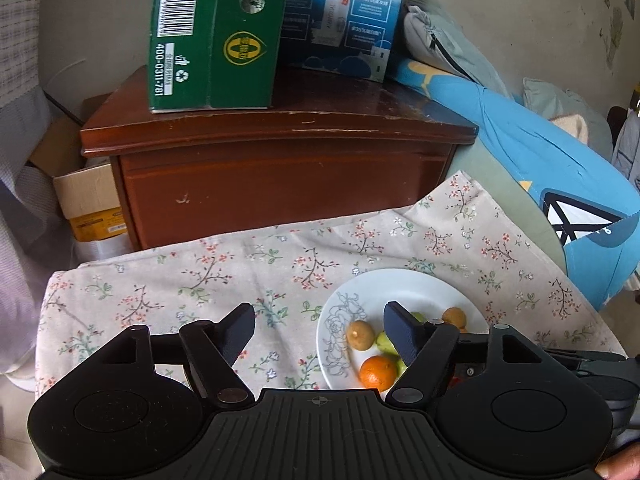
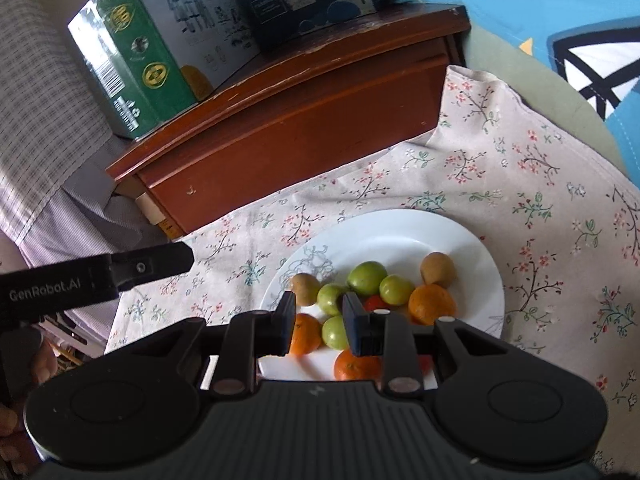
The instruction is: Organize fruits
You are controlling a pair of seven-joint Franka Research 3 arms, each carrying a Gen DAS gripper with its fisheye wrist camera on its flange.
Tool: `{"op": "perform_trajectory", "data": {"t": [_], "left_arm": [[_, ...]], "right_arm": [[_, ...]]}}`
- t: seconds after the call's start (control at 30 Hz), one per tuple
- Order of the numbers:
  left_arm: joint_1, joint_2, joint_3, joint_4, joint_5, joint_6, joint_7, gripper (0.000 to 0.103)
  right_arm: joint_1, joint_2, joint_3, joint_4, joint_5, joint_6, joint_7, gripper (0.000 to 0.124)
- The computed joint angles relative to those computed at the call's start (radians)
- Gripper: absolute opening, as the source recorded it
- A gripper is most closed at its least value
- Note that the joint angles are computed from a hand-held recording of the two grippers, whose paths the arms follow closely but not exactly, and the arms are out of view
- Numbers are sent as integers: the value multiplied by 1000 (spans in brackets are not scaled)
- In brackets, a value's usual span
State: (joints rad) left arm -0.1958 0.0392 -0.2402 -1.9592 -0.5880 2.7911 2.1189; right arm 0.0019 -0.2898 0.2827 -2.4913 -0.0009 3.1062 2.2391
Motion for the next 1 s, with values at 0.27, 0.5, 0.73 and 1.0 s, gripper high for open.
{"op": "perform_trajectory", "data": {"t": [0.27, 0.5, 0.73, 1.0], "left_arm": [[2, -65, 42, -78, 59, -21, -89, 73], [3, -57, 53, -73, 109, -27, -160, 73], [11, -47, 52, -69, 148, -36, -207, 73], [22, -42, 51, -67, 176, -55, -238, 73]], "right_arm": [[114, 22, -40, 4, 38, 3, -111, 28], [92, 55, 7, 19, -16, 7, -157, 29], [66, 102, 40, 48, -138, -12, -125, 29], [-69, 126, 152, 88, -526, -46, 118, 29]]}}
